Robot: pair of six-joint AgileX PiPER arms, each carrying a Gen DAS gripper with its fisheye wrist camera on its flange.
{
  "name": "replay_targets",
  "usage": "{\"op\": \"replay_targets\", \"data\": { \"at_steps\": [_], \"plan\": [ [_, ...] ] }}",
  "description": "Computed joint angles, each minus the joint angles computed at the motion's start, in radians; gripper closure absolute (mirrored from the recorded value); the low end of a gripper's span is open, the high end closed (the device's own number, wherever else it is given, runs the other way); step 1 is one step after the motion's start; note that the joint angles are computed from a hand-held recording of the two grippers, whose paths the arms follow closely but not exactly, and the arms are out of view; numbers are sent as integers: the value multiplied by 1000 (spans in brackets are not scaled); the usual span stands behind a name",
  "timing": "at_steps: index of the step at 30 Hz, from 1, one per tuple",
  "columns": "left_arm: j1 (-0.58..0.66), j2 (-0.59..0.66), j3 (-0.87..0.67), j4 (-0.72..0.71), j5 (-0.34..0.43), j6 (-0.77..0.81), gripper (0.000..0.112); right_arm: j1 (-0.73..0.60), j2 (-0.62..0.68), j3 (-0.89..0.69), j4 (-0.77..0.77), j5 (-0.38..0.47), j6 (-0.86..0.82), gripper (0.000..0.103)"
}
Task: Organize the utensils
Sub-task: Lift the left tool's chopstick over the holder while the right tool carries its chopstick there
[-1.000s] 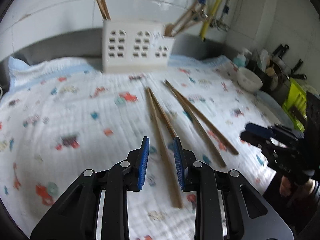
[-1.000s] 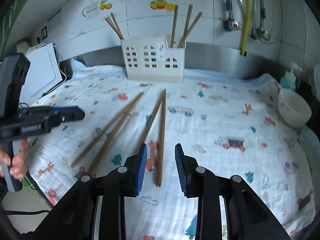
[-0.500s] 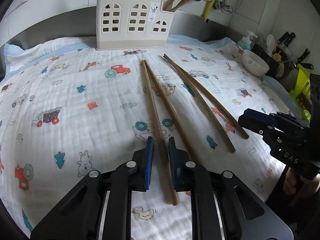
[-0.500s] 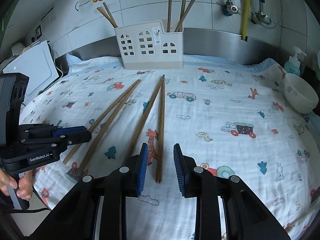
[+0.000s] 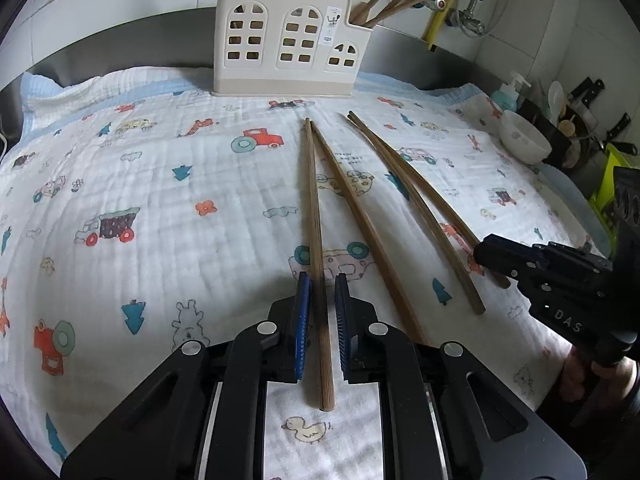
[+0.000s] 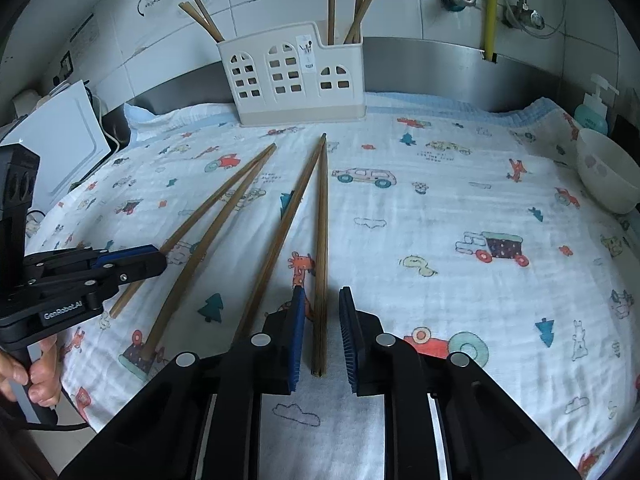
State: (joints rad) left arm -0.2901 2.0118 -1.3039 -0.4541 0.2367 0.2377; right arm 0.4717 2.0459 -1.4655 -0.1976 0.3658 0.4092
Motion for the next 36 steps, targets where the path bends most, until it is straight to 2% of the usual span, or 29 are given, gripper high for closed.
{"op": "replay_targets", "data": {
  "at_steps": [2, 4, 6, 11, 15, 19, 21, 28, 31, 33, 36],
  "plan": [
    [-5, -1, 8, 11, -16, -8, 100, 5, 3, -6, -35, 8, 30, 92],
    [-19, 2, 7, 121, -30, -100, 101, 9, 4, -6, -71, 11, 63, 96],
    [-23, 2, 5, 160, -32, -135, 102, 7, 1, -2, -66, 8, 61, 97],
    [8, -10, 0, -61, -5, 82, 106, 20, -51, 30, -161, -5, 141, 97],
    [16, -38, 11, -83, -25, 115, 106, 31, -111, 37, -277, -16, 229, 97],
    [25, -68, 18, -147, -50, 189, 107, 31, -148, 9, -322, -21, 249, 97],
    [27, -77, 17, -171, -61, 221, 107, 27, -158, -21, -302, -22, 213, 97],
    [48, -96, -3, -440, -94, 509, 107, 10, -137, -173, -117, 17, -14, 97],
    [60, -93, -20, -554, -87, 626, 107, 13, -111, -257, -82, 53, -83, 97],
    [61, -88, -35, -549, -86, 626, 107, 11, -90, -316, -50, 82, -134, 97],
    [75, -74, -83, -498, -45, 572, 107, 8, -54, -407, -19, 127, -192, 97]
  ]
}}
